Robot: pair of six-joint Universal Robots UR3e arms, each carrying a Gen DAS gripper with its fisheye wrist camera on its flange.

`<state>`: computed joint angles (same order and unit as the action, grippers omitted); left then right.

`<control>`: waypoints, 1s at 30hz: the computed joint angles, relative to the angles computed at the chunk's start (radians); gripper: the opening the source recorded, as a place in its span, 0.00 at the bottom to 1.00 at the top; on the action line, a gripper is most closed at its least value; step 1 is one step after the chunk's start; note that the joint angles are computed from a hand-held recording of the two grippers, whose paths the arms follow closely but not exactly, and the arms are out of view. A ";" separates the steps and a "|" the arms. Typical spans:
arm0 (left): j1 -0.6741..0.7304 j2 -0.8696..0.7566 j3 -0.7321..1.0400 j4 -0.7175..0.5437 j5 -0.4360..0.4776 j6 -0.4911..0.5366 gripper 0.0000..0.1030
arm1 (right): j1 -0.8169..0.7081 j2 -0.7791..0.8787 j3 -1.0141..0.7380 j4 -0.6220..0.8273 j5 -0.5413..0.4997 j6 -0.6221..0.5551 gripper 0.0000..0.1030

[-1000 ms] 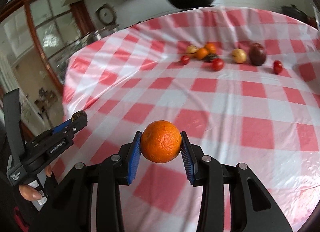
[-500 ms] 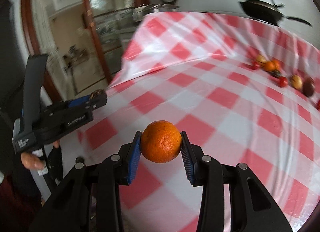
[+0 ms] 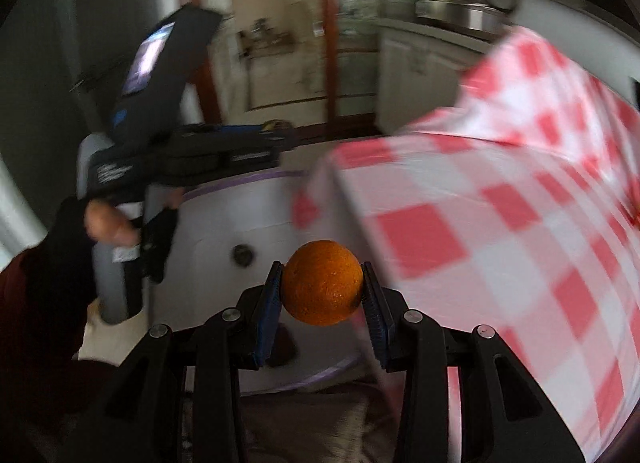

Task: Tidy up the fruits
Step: 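Carry the orange and brown fruit with both tools over the white box, then open both tools to drop the orange and brown fruit into the box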

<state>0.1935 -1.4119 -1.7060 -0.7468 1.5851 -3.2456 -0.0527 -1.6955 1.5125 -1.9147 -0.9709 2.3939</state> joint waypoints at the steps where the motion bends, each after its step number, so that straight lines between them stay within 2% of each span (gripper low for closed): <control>1: 0.020 0.011 -0.019 -0.004 -0.004 0.004 0.40 | 0.032 0.018 -0.013 0.015 -0.005 -0.015 0.38; 5: 0.088 0.022 -0.082 -0.028 -0.010 0.026 0.40 | 0.143 0.119 -0.070 0.031 -0.077 -0.003 0.38; 14: 0.062 -0.142 -0.066 -0.090 0.100 0.042 0.40 | 0.376 0.443 -0.255 0.001 -0.327 0.081 0.38; 20: 0.087 -0.233 -0.055 -0.147 0.104 0.032 0.40 | 0.429 0.535 -0.295 -0.022 -0.418 0.105 0.38; 30: 0.098 -0.261 -0.126 -0.105 0.095 0.042 0.41 | 0.468 0.649 -0.371 -0.010 -0.515 0.190 0.38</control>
